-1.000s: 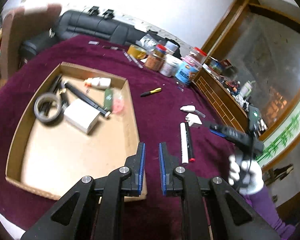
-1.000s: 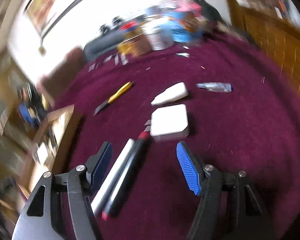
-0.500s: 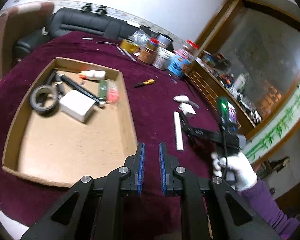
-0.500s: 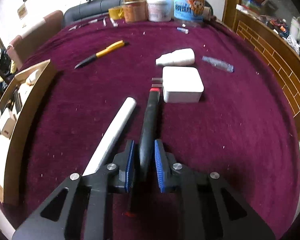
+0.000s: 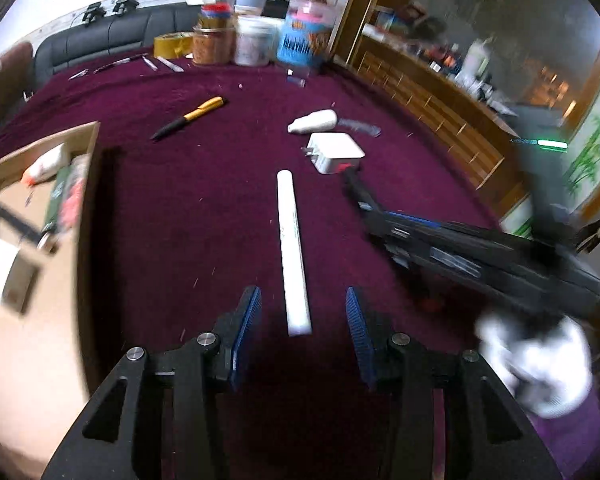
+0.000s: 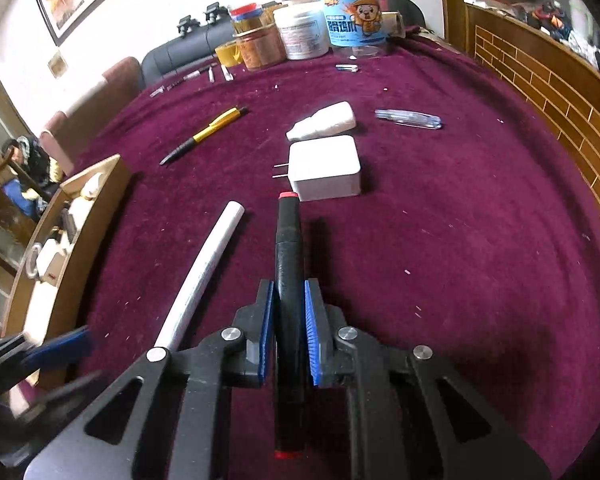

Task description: Organize rigid objects

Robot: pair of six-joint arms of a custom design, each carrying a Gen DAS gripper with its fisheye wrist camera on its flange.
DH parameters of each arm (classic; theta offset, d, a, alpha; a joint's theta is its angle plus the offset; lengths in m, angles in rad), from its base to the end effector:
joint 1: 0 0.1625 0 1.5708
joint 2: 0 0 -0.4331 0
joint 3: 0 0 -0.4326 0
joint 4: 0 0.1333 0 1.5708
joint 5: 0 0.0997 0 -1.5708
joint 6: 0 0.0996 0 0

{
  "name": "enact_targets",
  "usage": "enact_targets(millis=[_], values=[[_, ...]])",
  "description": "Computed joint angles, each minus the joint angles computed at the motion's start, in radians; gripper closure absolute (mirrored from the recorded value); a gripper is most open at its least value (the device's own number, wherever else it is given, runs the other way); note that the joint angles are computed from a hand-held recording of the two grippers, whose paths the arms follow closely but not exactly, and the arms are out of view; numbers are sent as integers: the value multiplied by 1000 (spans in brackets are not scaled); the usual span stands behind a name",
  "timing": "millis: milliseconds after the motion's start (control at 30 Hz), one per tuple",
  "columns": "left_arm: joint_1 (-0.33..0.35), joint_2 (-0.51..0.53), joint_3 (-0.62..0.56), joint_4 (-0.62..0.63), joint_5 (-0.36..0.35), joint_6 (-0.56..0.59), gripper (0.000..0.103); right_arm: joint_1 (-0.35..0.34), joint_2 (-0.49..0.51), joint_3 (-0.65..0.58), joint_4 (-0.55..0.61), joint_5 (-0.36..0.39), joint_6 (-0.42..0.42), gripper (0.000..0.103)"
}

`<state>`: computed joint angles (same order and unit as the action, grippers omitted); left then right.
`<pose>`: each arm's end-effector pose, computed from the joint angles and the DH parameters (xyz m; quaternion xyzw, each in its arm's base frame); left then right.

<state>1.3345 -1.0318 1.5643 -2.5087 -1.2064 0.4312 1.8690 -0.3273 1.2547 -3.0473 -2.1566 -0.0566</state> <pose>-0.0052 -0.7427 0.2684 0.2811 0.9221 -0.1798 0.1959 0.3092 -0.7398 -0.0631 0.0856 -0.9209 0.2912 0.2446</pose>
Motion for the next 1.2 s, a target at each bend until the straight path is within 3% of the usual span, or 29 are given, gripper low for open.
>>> enact_targets(millis=[133,167,200,233,400,667,800,967,1200], values=[[-23,110,-61,-22,135,49,67,-8,-42,63,-44,58,0,91],[-34,117,-40,-92,168,109,86,-9,-47,70,-49,67,3,91],[-43,119,-23,-120,193,145,88,-12,-54,81,-56,83,6,91],[-39,114,-21,-107,177,138,93,-14,-59,90,-64,97,4,91],[8,65,-43,-10,22,27,92,-21,-74,113,-79,142,8,91],[64,-68,-17,2,-163,-80,92,-1,-57,75,-25,222,30,91],[110,-125,-31,-21,-195,-135,92,30,-3,-31,67,256,21,91],[166,-145,-66,-70,-99,-190,92,71,106,-219,212,281,-5,91],[236,-91,-176,50,-35,-299,92,107,284,-523,434,292,-24,90]])
